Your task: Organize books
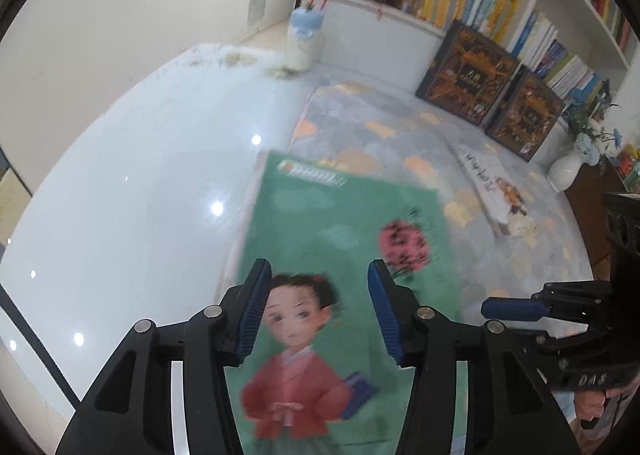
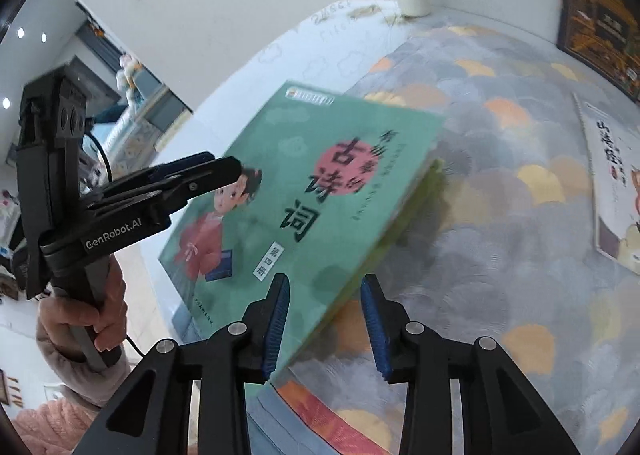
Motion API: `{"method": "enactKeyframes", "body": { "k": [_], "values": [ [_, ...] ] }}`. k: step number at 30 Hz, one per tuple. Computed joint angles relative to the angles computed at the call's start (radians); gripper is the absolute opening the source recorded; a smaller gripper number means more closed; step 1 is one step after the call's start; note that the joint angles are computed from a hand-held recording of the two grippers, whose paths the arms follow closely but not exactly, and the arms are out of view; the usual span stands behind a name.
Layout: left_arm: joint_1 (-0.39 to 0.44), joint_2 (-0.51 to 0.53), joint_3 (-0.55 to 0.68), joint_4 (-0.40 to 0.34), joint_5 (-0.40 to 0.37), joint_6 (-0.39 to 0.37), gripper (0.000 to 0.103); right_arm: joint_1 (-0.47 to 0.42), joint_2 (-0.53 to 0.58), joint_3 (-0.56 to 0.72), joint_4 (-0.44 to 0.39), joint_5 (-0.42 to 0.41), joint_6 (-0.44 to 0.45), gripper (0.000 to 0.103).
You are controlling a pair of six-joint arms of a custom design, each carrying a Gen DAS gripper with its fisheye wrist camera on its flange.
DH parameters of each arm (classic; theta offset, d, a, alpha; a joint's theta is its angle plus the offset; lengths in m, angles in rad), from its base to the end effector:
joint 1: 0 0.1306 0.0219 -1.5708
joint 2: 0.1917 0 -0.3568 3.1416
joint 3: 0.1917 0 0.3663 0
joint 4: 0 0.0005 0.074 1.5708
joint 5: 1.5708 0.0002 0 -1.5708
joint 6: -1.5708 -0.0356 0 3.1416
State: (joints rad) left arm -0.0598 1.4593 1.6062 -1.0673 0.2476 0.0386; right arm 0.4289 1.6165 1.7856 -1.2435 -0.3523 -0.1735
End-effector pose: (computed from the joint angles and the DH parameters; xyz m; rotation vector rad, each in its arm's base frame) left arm 0.4770 -0.0378 0.4534 0.1305 2.4814 -0.3497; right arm 0.4661 0.2261 0.4445 -0.4639 2.6585 0.6609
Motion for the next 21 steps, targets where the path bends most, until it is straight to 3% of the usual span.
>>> {"method": "enactKeyframes", "body": {
  "k": [5,12,15,17,21],
  "values": [
    [-0.097,0.03,0.085,-0.011,0.009,0.009,0.057,-0.115,-0.096,-0.081,0.072,-0.013,-0.027,0.048],
    [-0.287,0.168,0.231,-0.047,0.018,0.095,0.057,-0.358,-0.161,-0.177,0.148,-0.078,-0.04,0.048],
    [-0.356,0.275,0.341,-0.076,0.0,0.144,0.057,-0.457,-0.144,-0.188,0.165,-0.094,-0.039,0.048],
    [-0.397,0.367,0.439,-0.1,-0.063,0.174,0.057,-0.519,-0.11,-0.177,0.166,-0.087,-0.021,0.048],
    [-0.412,0.539,0.631,-0.157,-0.095,0.218,0.057,-0.595,-0.038,-0.137,0.19,-0.051,-0.003,0.048]
  ]
}}
